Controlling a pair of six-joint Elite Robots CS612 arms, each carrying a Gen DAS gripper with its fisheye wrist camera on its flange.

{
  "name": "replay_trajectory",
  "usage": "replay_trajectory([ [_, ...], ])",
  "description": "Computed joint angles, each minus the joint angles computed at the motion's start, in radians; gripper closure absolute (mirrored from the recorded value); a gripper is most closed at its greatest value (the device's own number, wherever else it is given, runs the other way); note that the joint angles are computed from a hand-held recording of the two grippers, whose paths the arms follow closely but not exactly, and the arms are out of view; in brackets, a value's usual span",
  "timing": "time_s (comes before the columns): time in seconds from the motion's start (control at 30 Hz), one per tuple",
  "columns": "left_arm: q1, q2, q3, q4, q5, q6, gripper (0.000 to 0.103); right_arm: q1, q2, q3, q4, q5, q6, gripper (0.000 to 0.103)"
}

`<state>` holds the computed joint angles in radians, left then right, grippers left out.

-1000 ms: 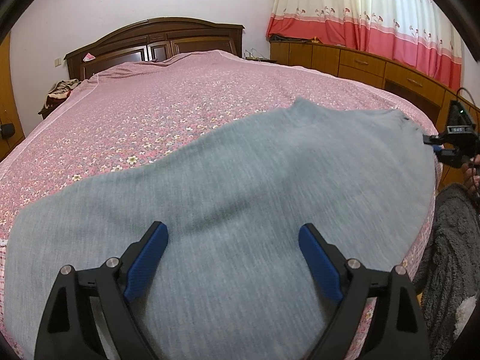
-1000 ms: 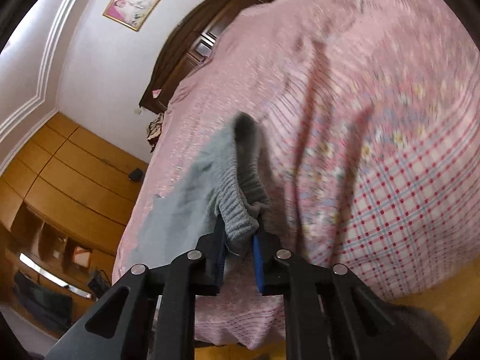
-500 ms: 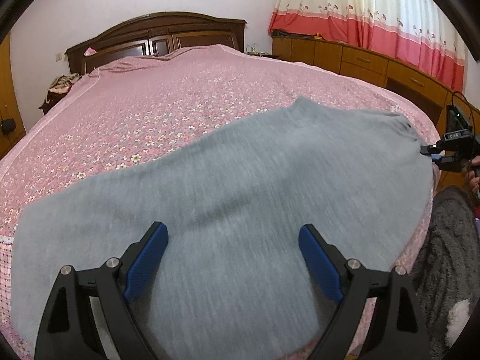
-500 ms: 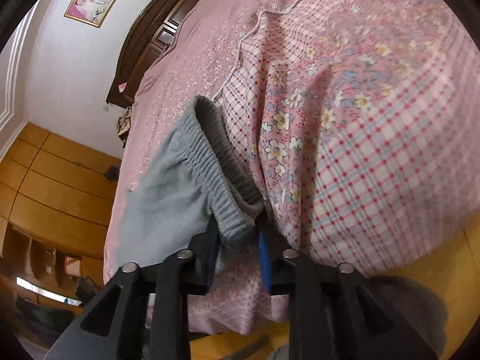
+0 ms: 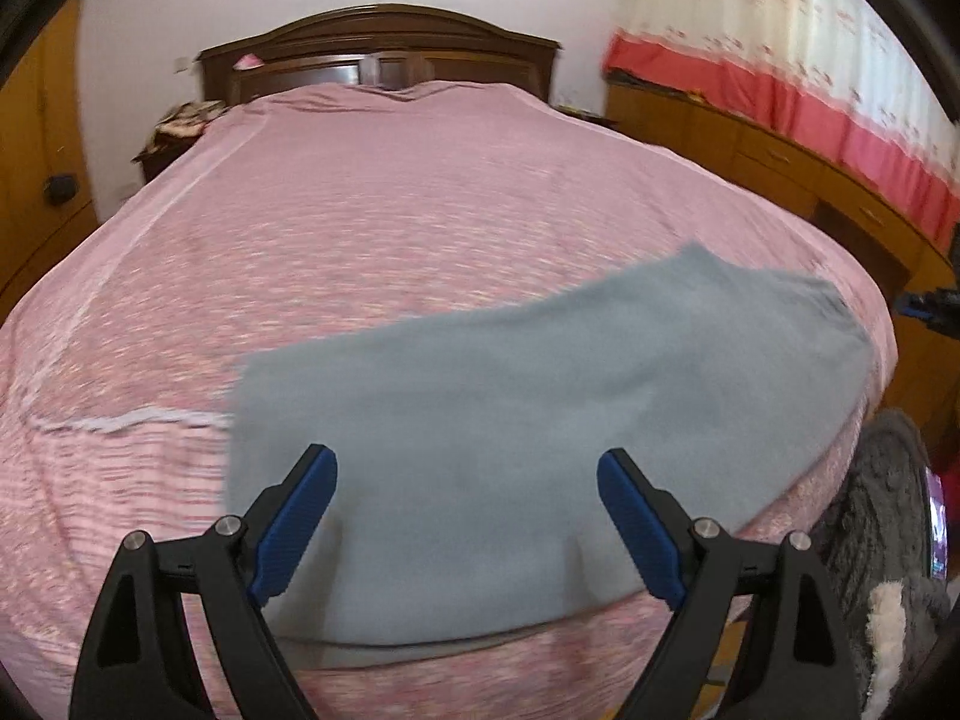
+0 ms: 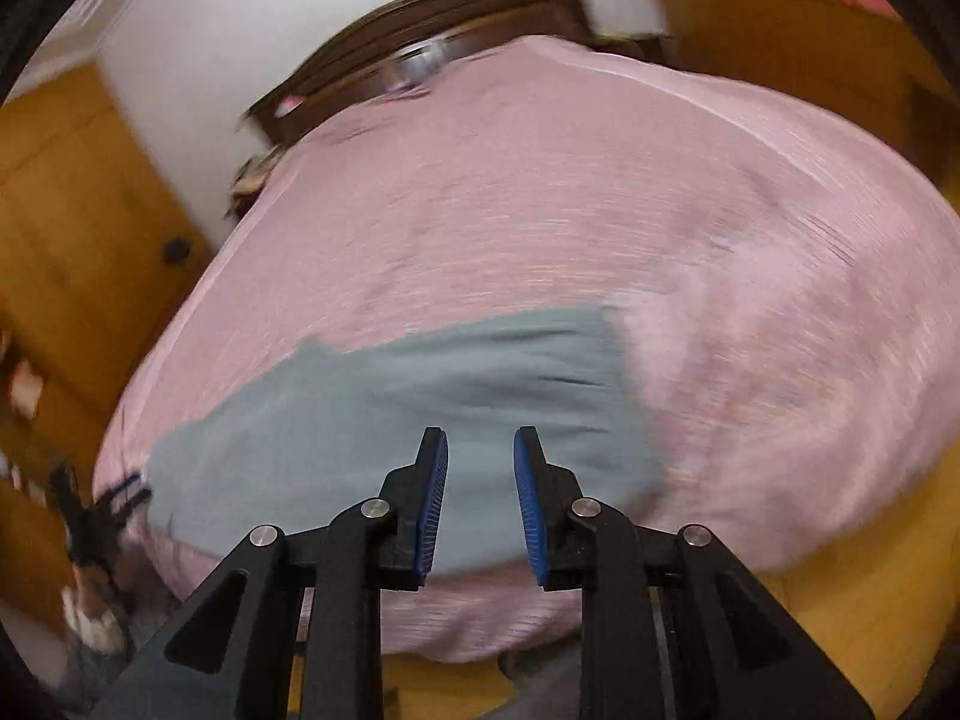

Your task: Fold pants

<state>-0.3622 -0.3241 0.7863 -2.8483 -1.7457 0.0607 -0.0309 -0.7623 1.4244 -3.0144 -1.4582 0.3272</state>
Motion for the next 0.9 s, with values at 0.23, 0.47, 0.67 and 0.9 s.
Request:
replay_trajectory([
  [0.23, 0.039, 0.007, -0.016, 0.002, -0.008, -0.121, 0.011, 0.208, 0.225, -0.348, -0.13, -0.18, -0.224, 0.078],
  [0.47, 0.074, 0.004, 0.01, -0.021, -0.062, -0.283, 0.011, 0.315, 0.421, -0.623, -0.166, -0.11, -0.564, 0.081],
  [0.67, 0.09, -0.028, 0.087, -0.076, -0.04, -0.348, 0.011, 0.345, 0.45, -0.594, -0.26, -0.11, -0.819, 0.081],
  [0.9, 0.12, -0.04, 0.13, -0.143, -0.075, -0.498, 0.011, 0.363, 0.493, -0.665, -0.166, -0.085, -0.982, 0.081],
])
